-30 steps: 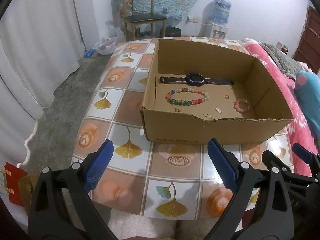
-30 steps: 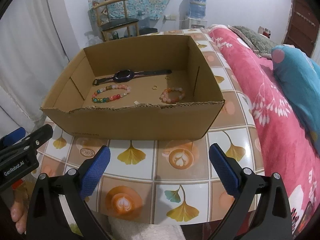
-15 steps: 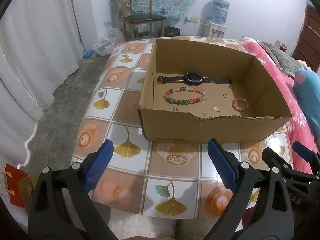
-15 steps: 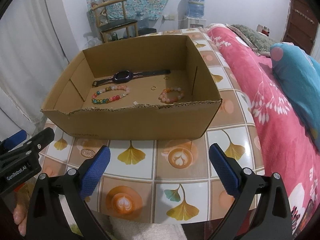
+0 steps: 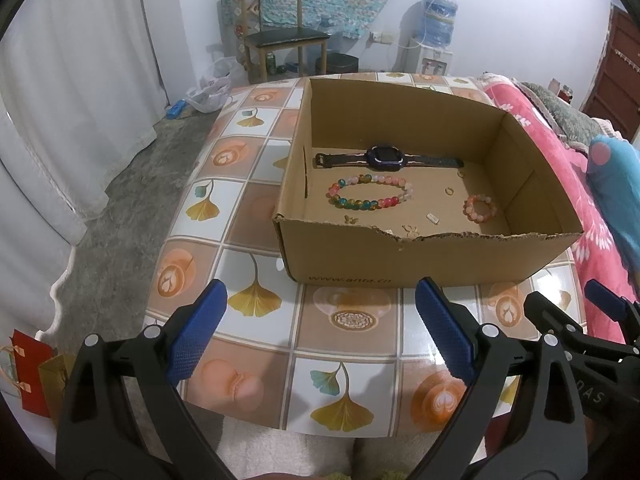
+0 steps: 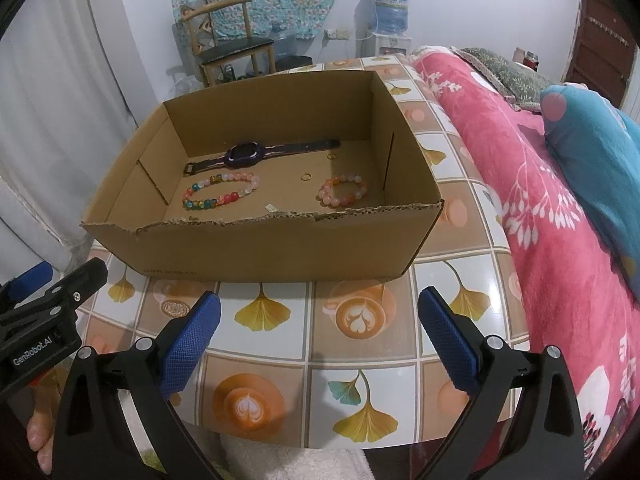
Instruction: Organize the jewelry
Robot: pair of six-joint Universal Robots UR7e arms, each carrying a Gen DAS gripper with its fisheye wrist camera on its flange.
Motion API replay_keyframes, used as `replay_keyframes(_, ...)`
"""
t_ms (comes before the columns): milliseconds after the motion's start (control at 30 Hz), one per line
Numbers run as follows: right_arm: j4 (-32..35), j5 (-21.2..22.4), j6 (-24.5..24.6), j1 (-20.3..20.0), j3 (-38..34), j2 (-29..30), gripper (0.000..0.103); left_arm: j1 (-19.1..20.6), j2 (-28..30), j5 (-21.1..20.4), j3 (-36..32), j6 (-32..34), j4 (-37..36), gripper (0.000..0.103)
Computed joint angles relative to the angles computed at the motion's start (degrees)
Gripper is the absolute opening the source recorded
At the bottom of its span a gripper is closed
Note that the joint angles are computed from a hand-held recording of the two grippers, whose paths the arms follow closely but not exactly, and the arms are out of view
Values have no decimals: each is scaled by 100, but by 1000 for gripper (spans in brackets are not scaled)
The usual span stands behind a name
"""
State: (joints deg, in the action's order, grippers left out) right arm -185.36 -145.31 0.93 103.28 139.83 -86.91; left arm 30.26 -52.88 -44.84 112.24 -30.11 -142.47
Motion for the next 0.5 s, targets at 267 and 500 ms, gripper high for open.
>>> replay_keyframes(267, -14, -2, -19, -7, -12, 6, 96, 2, -11, -1, -3, 41, -21, 92)
replay_keyframes(500, -27, -3, -11, -16, -16, 17, 96, 26, -25, -24, -33, 120, -21, 92)
